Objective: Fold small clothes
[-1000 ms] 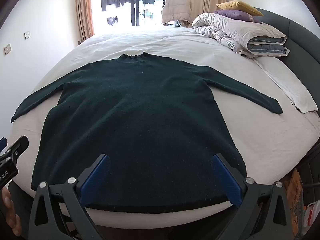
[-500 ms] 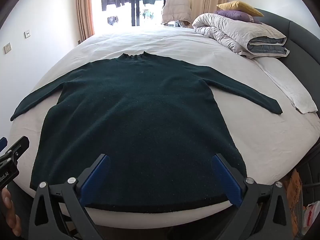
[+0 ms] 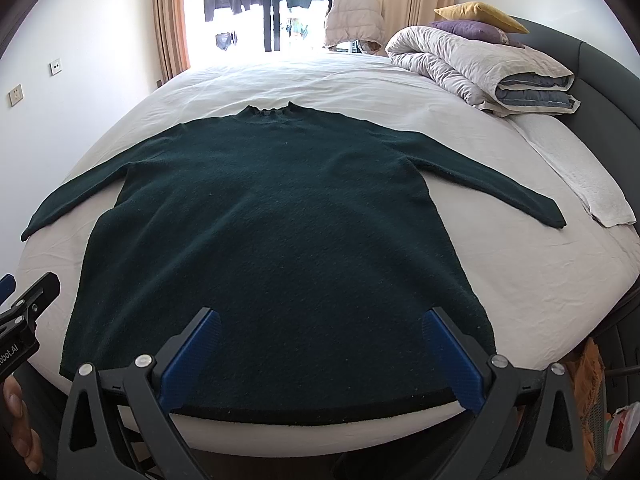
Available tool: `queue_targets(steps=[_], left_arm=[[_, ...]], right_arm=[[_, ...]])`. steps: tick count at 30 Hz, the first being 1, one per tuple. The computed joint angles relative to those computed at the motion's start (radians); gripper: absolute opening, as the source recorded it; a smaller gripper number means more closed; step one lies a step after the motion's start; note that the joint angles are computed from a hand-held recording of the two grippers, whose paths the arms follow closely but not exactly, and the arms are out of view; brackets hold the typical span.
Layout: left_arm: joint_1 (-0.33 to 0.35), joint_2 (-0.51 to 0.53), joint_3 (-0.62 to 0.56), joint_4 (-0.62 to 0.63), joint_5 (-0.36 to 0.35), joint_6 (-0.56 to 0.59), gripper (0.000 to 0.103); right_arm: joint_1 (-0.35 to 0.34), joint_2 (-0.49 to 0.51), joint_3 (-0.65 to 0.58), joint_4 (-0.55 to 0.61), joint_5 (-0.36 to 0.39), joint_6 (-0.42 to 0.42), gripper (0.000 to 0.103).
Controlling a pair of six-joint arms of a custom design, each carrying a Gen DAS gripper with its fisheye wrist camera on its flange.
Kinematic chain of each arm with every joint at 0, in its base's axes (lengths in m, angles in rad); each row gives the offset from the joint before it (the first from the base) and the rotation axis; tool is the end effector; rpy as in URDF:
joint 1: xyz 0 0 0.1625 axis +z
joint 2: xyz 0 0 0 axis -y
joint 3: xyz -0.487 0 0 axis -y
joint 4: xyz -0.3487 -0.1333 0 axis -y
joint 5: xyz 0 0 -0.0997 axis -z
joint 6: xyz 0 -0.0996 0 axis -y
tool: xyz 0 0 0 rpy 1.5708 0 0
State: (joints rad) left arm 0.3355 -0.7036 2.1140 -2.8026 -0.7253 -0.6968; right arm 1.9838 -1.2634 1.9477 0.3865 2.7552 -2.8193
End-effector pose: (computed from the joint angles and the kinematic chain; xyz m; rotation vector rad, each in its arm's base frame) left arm -0.4164 -0.3653 0.0506 0.7353 2.2993 -0.7699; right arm 0.1773 -0.3023 0.3255 -0.2532 -2.0185 0.9626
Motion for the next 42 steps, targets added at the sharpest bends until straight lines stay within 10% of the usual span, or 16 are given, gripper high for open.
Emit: queue_targets(steps=[42], left_arm=[[-0.004, 0.004, 0.008, -0.003, -0.004, -0.007, 0.103]], right_arm=[[0.005, 0.009, 0.003, 0.002, 0.001, 0.013, 0.103]])
